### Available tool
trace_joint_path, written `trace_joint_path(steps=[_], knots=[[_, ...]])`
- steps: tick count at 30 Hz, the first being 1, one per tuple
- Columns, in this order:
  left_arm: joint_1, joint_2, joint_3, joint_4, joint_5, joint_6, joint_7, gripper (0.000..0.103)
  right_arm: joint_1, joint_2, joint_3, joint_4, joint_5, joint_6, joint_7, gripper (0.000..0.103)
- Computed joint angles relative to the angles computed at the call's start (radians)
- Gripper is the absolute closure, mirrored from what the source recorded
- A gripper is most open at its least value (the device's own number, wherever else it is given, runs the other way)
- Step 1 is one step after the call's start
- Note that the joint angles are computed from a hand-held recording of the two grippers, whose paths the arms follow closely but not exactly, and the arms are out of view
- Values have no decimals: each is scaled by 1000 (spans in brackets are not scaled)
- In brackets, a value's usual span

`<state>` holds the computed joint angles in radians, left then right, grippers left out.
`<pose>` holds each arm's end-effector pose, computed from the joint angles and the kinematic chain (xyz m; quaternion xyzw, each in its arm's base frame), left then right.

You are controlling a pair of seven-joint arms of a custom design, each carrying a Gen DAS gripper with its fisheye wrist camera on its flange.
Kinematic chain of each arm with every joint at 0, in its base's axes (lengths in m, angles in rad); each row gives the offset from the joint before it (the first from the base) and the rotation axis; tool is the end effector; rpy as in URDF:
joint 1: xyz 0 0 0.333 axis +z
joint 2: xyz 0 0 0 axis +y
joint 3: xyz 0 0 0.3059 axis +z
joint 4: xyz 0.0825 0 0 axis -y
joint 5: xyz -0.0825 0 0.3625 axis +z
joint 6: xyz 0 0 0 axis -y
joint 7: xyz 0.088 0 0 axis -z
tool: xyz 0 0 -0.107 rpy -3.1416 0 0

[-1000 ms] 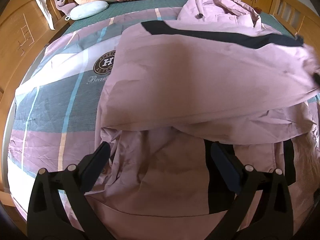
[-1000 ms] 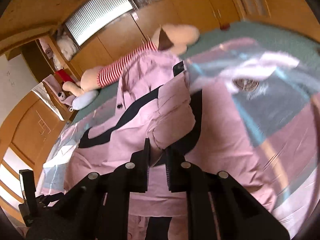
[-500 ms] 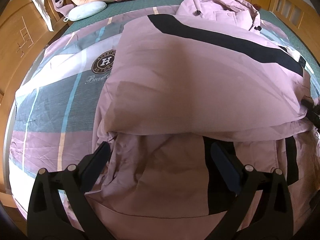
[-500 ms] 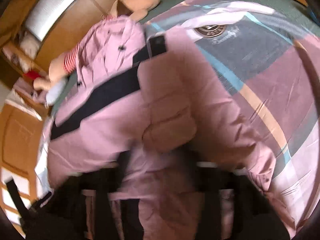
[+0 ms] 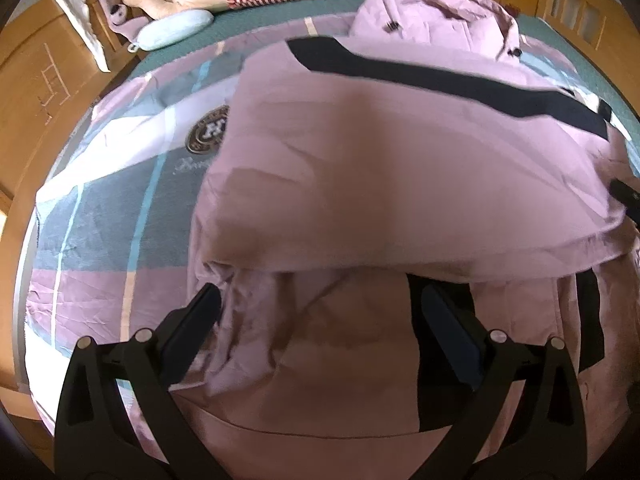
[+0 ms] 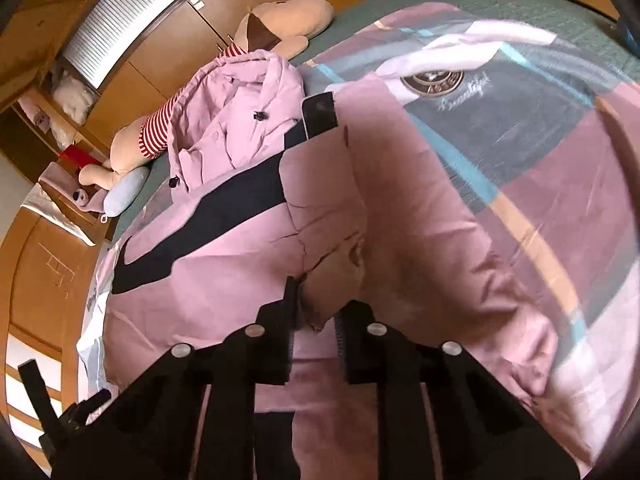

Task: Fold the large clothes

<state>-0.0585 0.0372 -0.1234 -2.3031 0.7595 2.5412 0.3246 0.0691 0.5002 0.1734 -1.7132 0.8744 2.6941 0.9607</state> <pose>0.5068 -0.1016 0.3532 -0.8242 0.5057 -0.0768 0.2431 0.6683 0.1231 0.3491 -0.6877 0.6257 0.0006 0.3682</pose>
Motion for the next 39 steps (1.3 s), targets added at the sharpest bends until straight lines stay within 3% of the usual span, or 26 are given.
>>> trace_joint_path(steps=[4,6,9,10,11,13,15,16,18,21,23,24,25,27,30,36,39], knots=[[3,-15,3,-5,58,-10,-68,2,86,-66,-78,-93,-176,86,72,87],[8,-15,4,-5,64,-10,-87,2,146,-50,-141,-87,-334,52,184,86],[15,-14,7,-7,52,-1,-80,2,152,-26,-150,-71,-433,23,252,81],[16,-14,7,-7,49,-1,-76,2,143,-26,-144,-67,-445,18,257,74],[16,-14,6,-7,54,-4,-80,2,149,-29,-154,-66,-474,17,282,58],[15,-14,5,-6,66,-12,-88,2,200,-49,-225,-95,-541,88,410,33],[14,-13,4,-3,70,-16,-89,2,278,-69,-330,-156,-667,239,604,32],[14,-11,3,-1,72,-17,-90,2,293,-75,-354,-178,-715,300,666,32],[12,-5,2,5,75,-21,-90,2,247,-84,-298,-206,-663,412,598,32],[8,3,1,11,62,-26,-73,2,73,-87,-66,-231,-703,481,430,32],[4,6,0,14,61,-30,-66,2,17,-78,28,-230,-643,452,294,32],[2,9,-1,17,62,-33,-61,2,29,-69,22,-220,-665,414,282,32],[0,10,-1,19,61,-36,-55,2,67,-60,-19,-209,-707,375,303,32],[-4,12,-2,23,62,-43,-48,2,200,-31,-158,-172,-756,268,349,32],[-6,11,-1,23,56,-46,-36,2,277,-22,-240,-176,-808,267,386,31],[-6,12,1,19,49,-40,-34,2,338,-35,-301,-182,-910,212,430,30],[-8,21,0,27,46,-48,-27,2,333,-50,-294,-182,-943,152,435,29]])
